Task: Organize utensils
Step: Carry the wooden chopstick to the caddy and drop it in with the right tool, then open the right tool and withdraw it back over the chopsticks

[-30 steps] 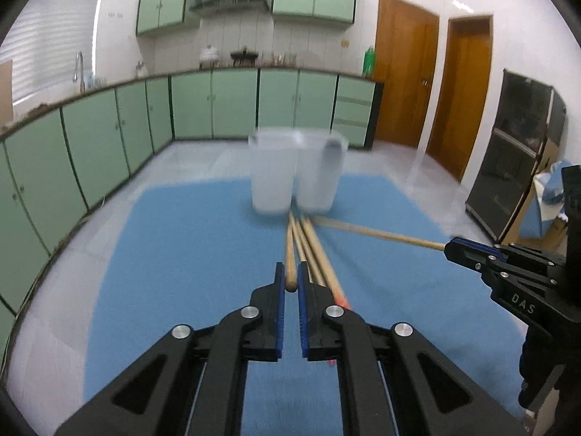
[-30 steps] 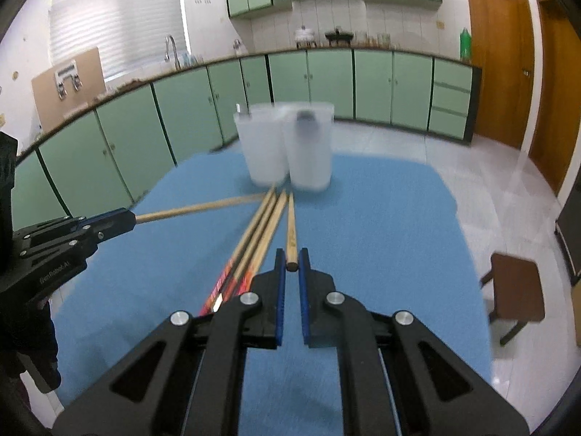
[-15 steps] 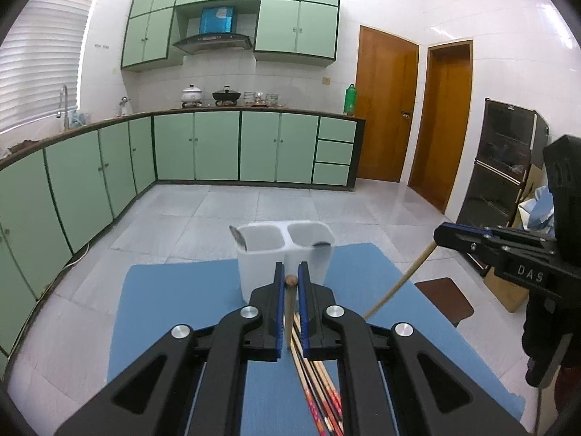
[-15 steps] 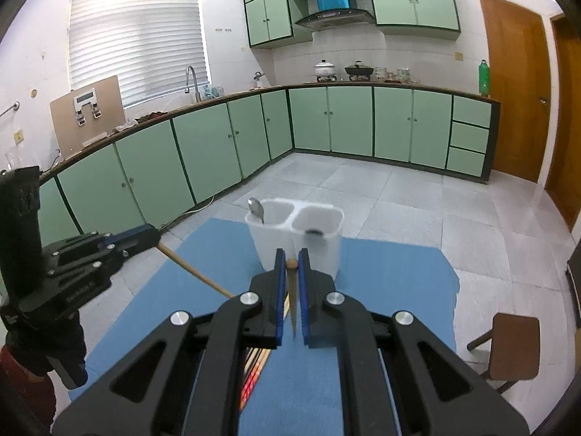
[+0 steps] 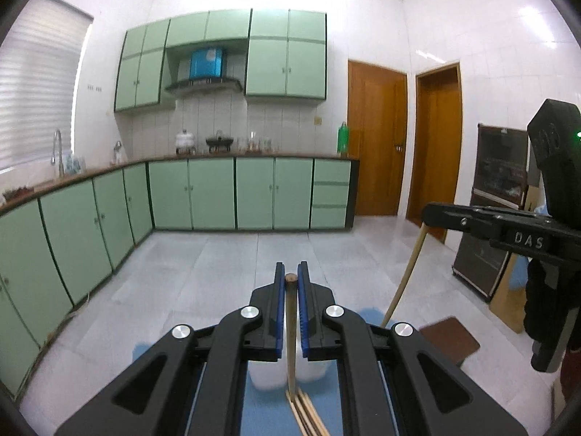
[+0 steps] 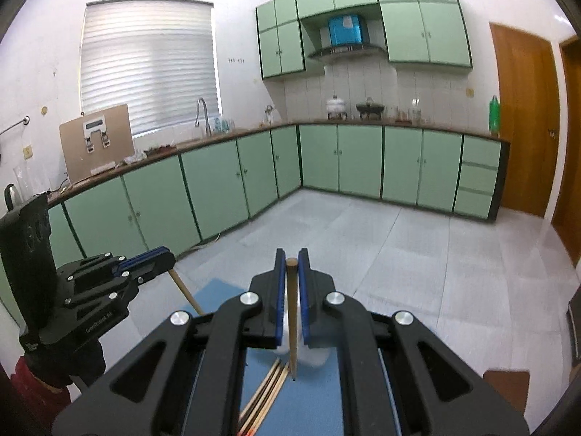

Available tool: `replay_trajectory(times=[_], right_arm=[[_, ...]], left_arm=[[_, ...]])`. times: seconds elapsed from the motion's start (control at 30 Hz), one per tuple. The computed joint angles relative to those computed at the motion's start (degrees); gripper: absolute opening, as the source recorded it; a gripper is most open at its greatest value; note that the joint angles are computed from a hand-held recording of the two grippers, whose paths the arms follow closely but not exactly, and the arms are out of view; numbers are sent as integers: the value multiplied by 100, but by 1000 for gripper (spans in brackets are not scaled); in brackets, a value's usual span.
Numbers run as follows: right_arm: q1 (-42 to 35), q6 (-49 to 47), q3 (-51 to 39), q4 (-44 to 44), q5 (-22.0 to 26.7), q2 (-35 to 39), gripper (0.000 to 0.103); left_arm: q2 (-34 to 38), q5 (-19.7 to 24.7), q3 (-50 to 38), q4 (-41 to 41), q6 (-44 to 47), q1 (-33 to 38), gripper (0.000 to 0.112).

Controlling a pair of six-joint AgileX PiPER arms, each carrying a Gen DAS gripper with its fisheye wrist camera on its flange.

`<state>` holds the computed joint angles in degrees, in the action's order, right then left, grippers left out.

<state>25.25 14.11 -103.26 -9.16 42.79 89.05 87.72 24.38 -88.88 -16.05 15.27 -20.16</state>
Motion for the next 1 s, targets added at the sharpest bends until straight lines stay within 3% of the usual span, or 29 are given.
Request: replay_trajectory(times=[0.2,0.37,0.73,0.87,1.0], right_arm=[[-414,-304,-1506,246,282,958,6],[-648,-264,-1859,314,180,1562,6],[-549,38,-1473,139,153,2103,10],[-480,317,-1018,-118,-103,1772,23],[-481,589,-143,-343,-617,1070,35]], left_arm=[[870,105,-1504,706,-614,-76,7],[1586,282,-2261,1092,-976,-129,7],[2292,526,-2236,917,-886,-39,8],[2103,517,-2042,653,-679,37,16],[1558,233,-1478,617,-598,28,29]])
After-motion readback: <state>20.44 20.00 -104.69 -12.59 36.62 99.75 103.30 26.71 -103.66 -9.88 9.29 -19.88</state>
